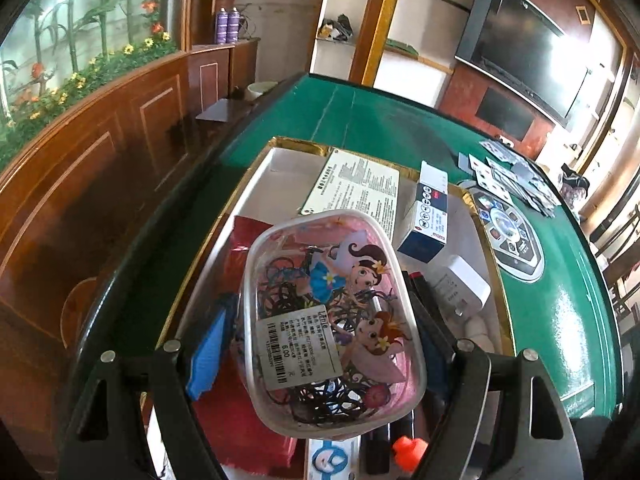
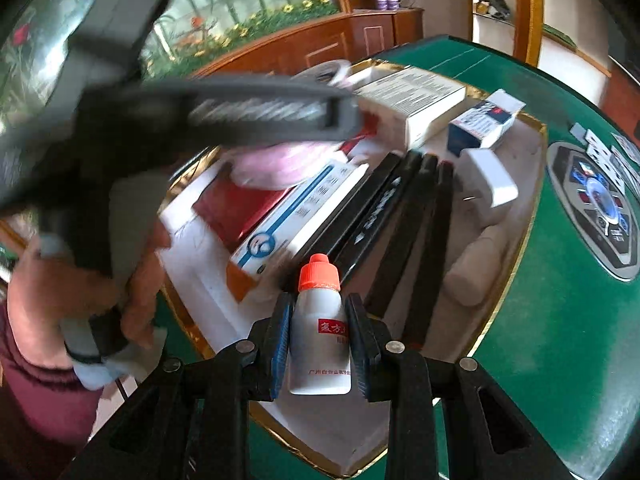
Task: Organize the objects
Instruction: 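Lower the pencil case and glue bottle into the tray and open both tools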
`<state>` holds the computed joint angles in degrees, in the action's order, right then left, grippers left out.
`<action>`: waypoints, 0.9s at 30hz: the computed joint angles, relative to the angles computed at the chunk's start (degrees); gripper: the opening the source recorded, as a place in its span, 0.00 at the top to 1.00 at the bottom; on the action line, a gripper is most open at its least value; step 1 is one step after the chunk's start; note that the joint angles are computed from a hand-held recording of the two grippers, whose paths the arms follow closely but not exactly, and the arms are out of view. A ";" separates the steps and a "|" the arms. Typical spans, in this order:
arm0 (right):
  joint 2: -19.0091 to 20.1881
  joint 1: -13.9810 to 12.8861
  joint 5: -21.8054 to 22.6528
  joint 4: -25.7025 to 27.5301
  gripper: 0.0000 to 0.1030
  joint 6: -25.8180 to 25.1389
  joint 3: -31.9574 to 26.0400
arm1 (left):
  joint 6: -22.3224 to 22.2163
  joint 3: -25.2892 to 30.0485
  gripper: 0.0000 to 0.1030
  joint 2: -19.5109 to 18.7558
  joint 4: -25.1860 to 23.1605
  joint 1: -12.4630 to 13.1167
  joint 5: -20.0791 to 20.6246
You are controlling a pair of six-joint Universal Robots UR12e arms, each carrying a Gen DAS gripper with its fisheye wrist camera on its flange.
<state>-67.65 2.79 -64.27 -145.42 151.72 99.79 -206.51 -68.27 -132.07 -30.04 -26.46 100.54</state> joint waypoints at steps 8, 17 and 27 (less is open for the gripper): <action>-0.01 0.55 -0.57 -2.46 0.70 -4.52 1.34 | 0.29 2.61 0.22 -1.35 -3.90 0.02 -0.42; -1.21 0.12 -1.15 -8.32 0.36 -6.32 3.58 | -0.35 2.47 0.12 -1.22 -3.91 -0.23 1.09; -3.01 -1.16 -0.18 -13.99 0.19 -1.04 5.33 | -0.58 0.13 0.11 0.10 1.84 -0.84 2.21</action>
